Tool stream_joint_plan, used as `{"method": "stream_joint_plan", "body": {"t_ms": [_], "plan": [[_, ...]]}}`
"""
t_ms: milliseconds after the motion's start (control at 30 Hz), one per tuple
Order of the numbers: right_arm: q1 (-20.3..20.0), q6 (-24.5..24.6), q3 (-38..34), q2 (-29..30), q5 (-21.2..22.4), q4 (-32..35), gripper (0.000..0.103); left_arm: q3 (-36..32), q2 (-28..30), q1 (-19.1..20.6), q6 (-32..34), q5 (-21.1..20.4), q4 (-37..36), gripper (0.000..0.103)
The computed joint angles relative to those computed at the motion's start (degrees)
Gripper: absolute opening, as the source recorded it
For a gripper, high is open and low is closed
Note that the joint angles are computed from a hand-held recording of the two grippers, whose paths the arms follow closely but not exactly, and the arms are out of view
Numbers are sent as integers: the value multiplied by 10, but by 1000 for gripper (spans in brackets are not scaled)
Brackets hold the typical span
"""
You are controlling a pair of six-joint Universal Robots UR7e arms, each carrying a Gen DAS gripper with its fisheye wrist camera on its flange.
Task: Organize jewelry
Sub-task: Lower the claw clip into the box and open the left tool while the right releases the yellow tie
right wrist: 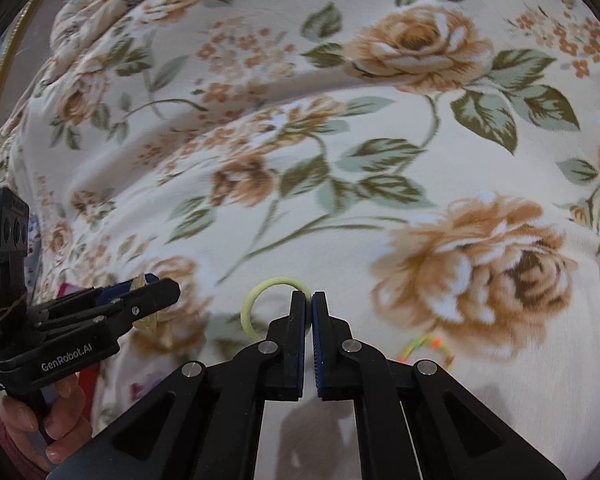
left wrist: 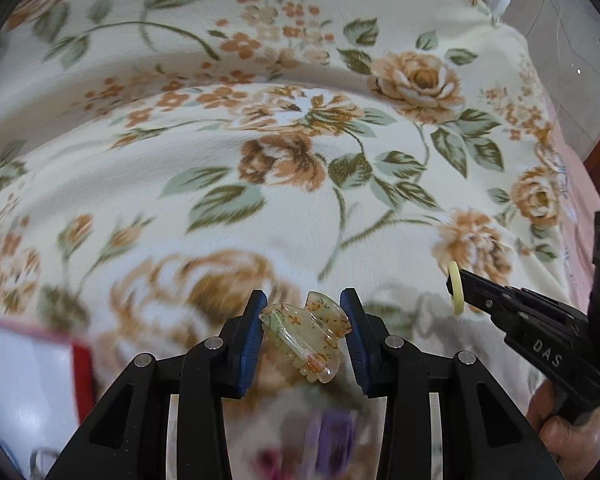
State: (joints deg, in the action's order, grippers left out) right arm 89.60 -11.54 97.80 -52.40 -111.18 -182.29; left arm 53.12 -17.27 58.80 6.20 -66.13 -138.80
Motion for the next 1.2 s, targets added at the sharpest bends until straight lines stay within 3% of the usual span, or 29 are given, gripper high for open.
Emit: {"method": "stream_joint_plan", "body": {"t_ms": [267, 600, 967, 1200], "plan": [[43, 16, 53, -3, 26, -28, 3, 227, -163, 4, -27, -12, -96, 37], [103, 28, 76, 29, 47, -41, 3, 418, -358, 4, -34, 14, -125, 37], [148, 28, 46, 93, 45, -26, 3, 512, -479, 13, -50, 51, -117, 37], [167, 15, 8, 133, 28, 0, 3, 519, -498, 29, -59, 69, -104, 37]]}}
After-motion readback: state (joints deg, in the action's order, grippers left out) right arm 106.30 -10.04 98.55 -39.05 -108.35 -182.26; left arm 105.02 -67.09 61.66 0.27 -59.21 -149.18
